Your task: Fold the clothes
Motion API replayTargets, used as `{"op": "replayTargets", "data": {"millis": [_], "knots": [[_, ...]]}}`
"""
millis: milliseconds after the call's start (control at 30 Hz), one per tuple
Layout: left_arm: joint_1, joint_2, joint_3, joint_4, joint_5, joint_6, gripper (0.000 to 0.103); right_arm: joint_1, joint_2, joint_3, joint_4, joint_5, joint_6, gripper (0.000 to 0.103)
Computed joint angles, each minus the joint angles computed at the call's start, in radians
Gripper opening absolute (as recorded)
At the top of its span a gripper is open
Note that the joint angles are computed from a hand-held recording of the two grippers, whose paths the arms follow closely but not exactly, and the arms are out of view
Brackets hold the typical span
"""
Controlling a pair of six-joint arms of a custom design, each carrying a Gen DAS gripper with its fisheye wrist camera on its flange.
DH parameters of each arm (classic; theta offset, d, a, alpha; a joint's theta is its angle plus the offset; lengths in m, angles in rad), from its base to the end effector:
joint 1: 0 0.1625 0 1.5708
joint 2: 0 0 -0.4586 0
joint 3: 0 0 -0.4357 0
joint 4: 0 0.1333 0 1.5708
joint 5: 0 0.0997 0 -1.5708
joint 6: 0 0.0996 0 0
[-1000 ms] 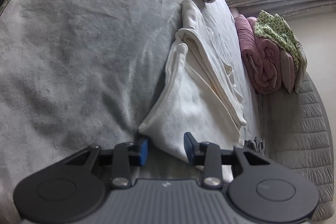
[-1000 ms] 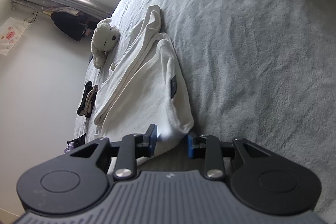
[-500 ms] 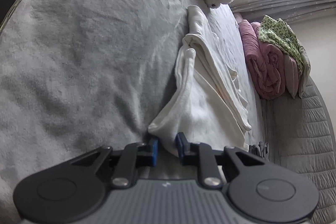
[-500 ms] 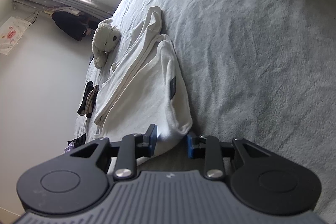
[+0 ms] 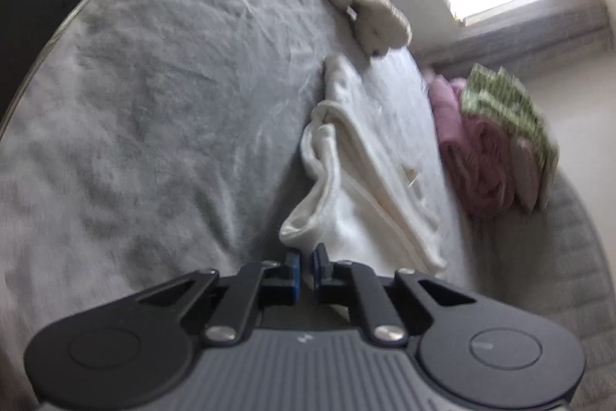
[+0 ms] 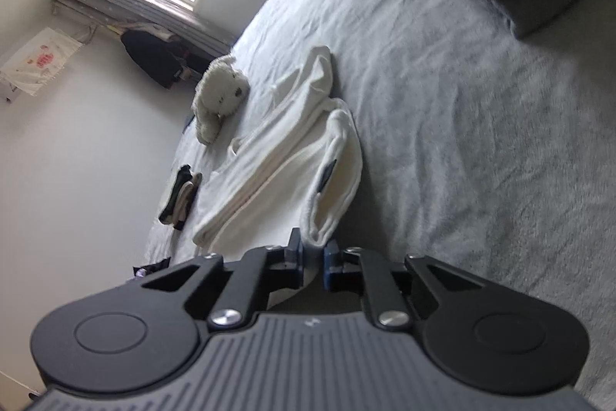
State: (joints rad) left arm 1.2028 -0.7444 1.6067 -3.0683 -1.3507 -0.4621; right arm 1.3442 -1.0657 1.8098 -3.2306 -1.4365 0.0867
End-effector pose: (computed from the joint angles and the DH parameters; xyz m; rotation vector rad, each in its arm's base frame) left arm -0.1283 -0.7637 0.1233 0.2426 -2.9034 1.0056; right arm -0.0102 -0.6970 0.2877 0.3403 2.7410 -1.3700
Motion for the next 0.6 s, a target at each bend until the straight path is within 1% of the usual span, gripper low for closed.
{"op": "replayTargets", "data": {"millis": [67,133,200,267,333,467,600], "knots": [[-0.013,0.000,0.019,-0.054,0.017,-0.004,0.005,0.002,0.003,0.002,-0.022,0.012,-0.011,0.012],[-0.021,0.003,0.021,-0.078,0.032,-0.001,0.005,0.005,0.010,-0.004,-0.025,0.006,-0.009,0.012],[-0.029,0.006,0.012,-0.070,0.044,0.011,0.004,0.006,0.015,-0.009,-0.029,0.008,-0.002,0.012],[-0.035,0.009,0.005,-0.069,0.053,0.018,0.004,0.008,0.018,-0.009,-0.043,0.028,-0.002,0.012],[-0.042,0.011,0.002,-0.073,0.081,0.033,0.004,0.012,0.014,-0.008,-0.046,0.027,-0.008,0.011],[-0.041,0.001,-0.001,-0.026,0.103,-0.014,0.004,0.023,0.011,-0.006,-0.048,-0.009,-0.007,0.010],[-0.052,-0.017,0.030,-0.054,0.126,0.013,0.003,0.027,0.003,0.016,-0.073,-0.027,-0.009,0.009]]}}
